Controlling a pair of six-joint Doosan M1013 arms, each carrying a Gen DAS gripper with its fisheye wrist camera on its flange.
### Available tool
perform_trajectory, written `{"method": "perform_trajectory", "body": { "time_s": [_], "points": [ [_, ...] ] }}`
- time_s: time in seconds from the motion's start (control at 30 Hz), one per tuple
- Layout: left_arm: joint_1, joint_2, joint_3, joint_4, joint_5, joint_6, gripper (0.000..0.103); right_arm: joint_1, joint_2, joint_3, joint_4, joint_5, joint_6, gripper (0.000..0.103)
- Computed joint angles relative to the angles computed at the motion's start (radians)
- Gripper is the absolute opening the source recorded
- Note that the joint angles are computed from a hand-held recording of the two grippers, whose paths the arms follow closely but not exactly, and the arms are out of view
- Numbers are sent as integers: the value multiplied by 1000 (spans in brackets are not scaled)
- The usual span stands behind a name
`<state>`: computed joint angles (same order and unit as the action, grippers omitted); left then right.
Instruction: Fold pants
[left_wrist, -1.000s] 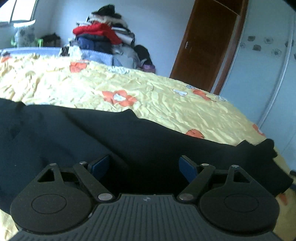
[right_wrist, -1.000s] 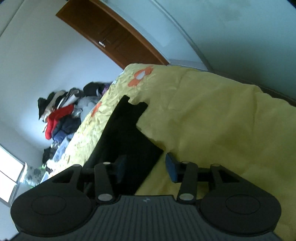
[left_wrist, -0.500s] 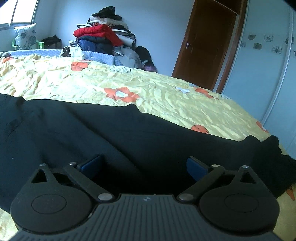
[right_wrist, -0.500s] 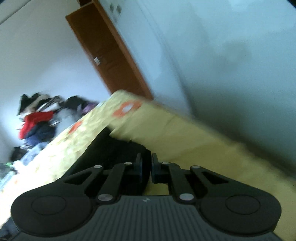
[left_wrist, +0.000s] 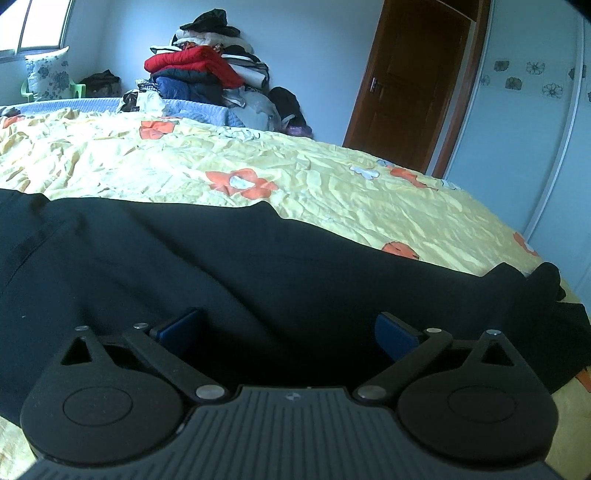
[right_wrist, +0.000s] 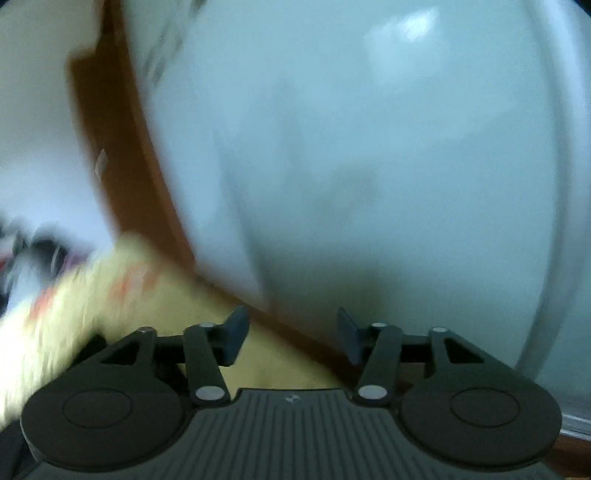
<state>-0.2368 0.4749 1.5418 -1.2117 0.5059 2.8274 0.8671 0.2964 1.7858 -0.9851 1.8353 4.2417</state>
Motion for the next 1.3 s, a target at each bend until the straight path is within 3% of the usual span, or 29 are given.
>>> {"method": "perform_trajectory", "body": {
  "time_s": [0.03,0.07,0.1,0.17,0.23,0.3,0.4,0.57,0.77,0.83,1.0,1.03,1.07,1.13,1.23,1.3],
  "points": [
    [0,0,0,1,0,0,102,3,-24,29,-78,-83,15,55],
    [0,0,0,1,-1,1,102,-7,-58,63,-145,-214,26,58],
    [0,0,0,1,-1,1,102,-29,-84,90,-197,-345,51,59],
    [1,1,0,-2,1,2,102,-79,-106,120,-271,-534,124,59],
    [1,1,0,-3,3,1,102,-128,-108,135,-327,-663,203,59],
    [1,1,0,-5,3,1,102,-169,-101,134,-338,-741,232,59],
    [1,1,0,-4,3,1,102,-209,-86,120,-282,-789,233,61],
    [1,1,-1,-5,3,1,102,-232,-82,137,-349,-825,317,61],
    [1,1,-1,-7,4,1,102,-228,-68,78,-272,-742,126,61],
    [1,2,-1,-6,4,1,102,-236,-74,83,-266,-782,116,61],
    [1,2,-1,-10,6,2,102,-253,-70,110,-320,-851,249,60],
    [1,2,-1,-11,6,3,102,-256,-66,109,-327,-853,250,53],
    [1,2,-1,-11,6,3,102,-261,-61,101,-310,-852,221,32],
    [1,2,-1,-12,6,3,102,-267,-52,85,-279,-835,173,6],
    [2,2,0,-18,8,4,102,-260,-49,72,-305,-795,151,5],
    [2,3,0,-27,12,5,102,-242,-56,80,-418,-761,218,5]
  ]
}}
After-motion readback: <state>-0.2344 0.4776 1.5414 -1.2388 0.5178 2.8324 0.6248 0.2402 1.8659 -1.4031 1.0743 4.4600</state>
